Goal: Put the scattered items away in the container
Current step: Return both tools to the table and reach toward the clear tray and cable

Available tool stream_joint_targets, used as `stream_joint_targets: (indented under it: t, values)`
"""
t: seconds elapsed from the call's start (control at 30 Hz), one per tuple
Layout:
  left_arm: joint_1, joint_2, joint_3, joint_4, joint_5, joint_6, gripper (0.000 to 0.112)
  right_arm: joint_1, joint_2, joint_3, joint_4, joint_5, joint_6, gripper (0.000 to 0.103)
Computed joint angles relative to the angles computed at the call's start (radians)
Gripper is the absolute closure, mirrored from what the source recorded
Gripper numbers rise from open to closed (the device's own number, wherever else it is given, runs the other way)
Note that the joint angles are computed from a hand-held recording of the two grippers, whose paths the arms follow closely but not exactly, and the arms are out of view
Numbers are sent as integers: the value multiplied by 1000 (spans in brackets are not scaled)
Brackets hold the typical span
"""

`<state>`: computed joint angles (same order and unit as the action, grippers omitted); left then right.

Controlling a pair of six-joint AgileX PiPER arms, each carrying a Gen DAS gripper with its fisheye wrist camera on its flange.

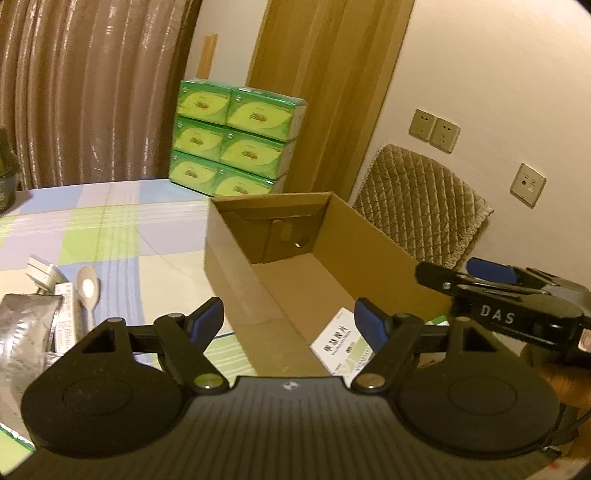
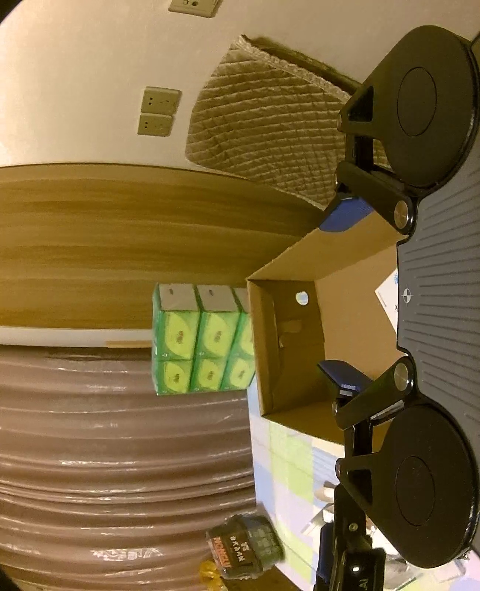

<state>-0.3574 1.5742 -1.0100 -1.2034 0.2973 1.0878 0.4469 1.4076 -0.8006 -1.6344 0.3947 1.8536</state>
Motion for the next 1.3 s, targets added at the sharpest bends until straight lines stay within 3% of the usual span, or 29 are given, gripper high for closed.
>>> stream_joint_targets:
  t: [0.63, 1.03, 1.3]
  values:
    - [229, -86, 79, 65, 71, 49, 30, 183, 27, -89, 115, 68, -84, 29]
    - [523, -98, 107, 140, 157, 144, 29, 360, 207, -292, 195, 63, -170, 29]
    - [653, -61, 97, 204, 217, 211, 29, 394, 351, -449, 423, 33, -357, 29]
